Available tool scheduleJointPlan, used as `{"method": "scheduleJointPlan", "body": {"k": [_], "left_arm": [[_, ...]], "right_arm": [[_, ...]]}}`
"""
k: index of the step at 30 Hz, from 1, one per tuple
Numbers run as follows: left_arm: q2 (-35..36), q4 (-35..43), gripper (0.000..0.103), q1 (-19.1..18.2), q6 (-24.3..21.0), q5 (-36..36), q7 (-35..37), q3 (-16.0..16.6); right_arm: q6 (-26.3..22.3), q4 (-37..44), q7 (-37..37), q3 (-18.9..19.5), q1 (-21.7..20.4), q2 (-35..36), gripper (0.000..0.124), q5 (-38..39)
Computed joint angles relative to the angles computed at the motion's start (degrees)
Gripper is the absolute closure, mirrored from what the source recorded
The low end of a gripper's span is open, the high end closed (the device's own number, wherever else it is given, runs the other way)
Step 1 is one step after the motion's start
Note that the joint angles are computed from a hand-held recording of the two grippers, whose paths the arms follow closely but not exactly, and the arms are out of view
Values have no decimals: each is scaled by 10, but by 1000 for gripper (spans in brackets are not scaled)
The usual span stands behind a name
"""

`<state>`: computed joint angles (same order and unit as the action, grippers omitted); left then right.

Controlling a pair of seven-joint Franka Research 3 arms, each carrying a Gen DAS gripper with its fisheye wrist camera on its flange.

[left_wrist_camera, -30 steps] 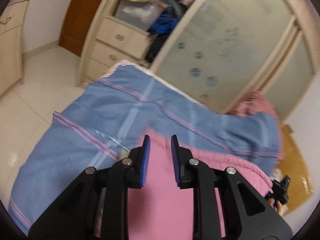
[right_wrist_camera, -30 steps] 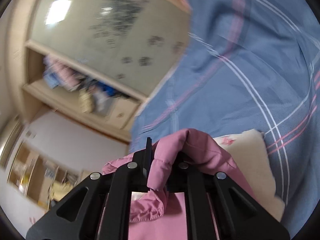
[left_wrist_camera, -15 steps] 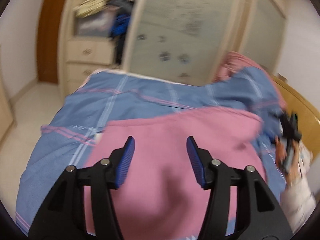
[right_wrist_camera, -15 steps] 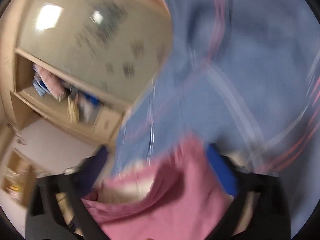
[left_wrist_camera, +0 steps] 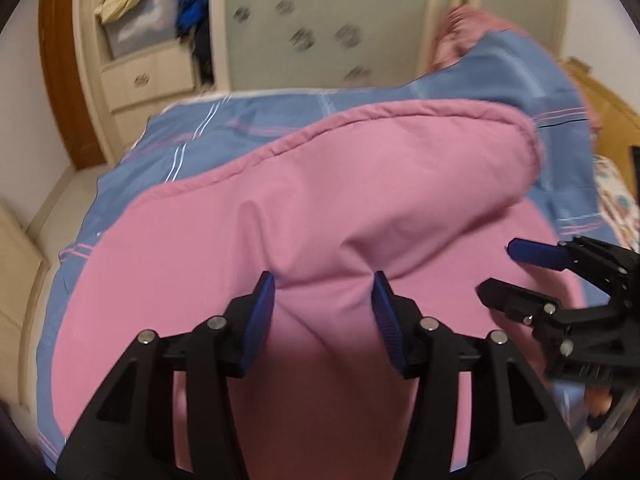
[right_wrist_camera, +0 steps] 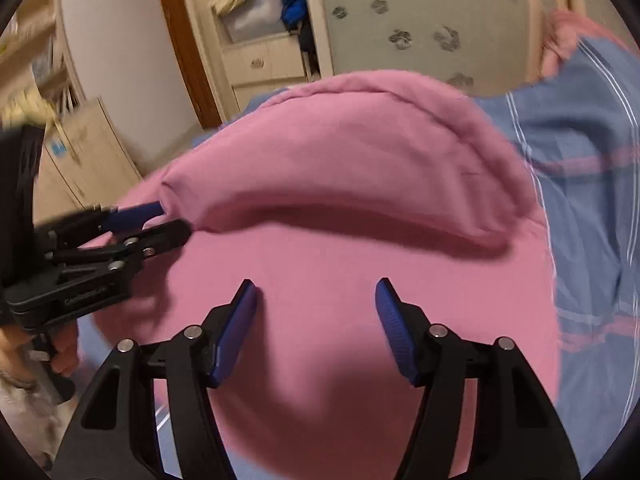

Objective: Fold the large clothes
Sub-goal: 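Lay the pink hem over the folded top and release both grippers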

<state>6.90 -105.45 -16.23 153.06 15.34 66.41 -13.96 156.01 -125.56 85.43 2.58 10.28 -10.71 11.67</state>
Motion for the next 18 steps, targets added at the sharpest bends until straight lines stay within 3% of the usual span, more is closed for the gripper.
{"method": "scheduleJointPlan", "body": {"k": [2,3,4,6,8,10,11,12,14,15,17,18], "left_arm": [[35,36,35,-10,-13,66,-46,18],[47,47,33,-10,-17,76,-54,21],[61,61,33,-5,-23,66,-51,21],[89,88,33,0,-47,55,-66,27],[102,93,33,9,-44,45,-67,29],[103,85,32,5,-31,64,-76,35],[102,80,32,2,-23,79,-84,40],[102,76,32,4,-15,77,-86,38],[109,79,32,8,-14,67,-86,34],[112,83,32,8,-21,62,-87,33],[101,77,33,4,-28,66,-102,35],[85,58,38,9,-7,60,-105,33]], "right_arm": [[12,46,70,1,-6,52,61,-70],[17,67,149,-3,-10,77,61,-164],[8,94,227,12,-35,102,61,-259],[-40,152,299,4,-52,155,61,-328],[-69,170,362,-41,-39,174,53,-356],[-105,172,451,-86,-21,177,51,-437],[-133,163,468,-106,-21,174,50,-443],[-128,146,456,-105,-35,170,47,-409],[-73,86,392,-82,-88,142,46,-288],[-71,72,383,-87,-85,129,46,-280],[-60,42,411,-82,-89,94,49,-339],[-45,29,427,-76,-93,78,50,-362]]}}
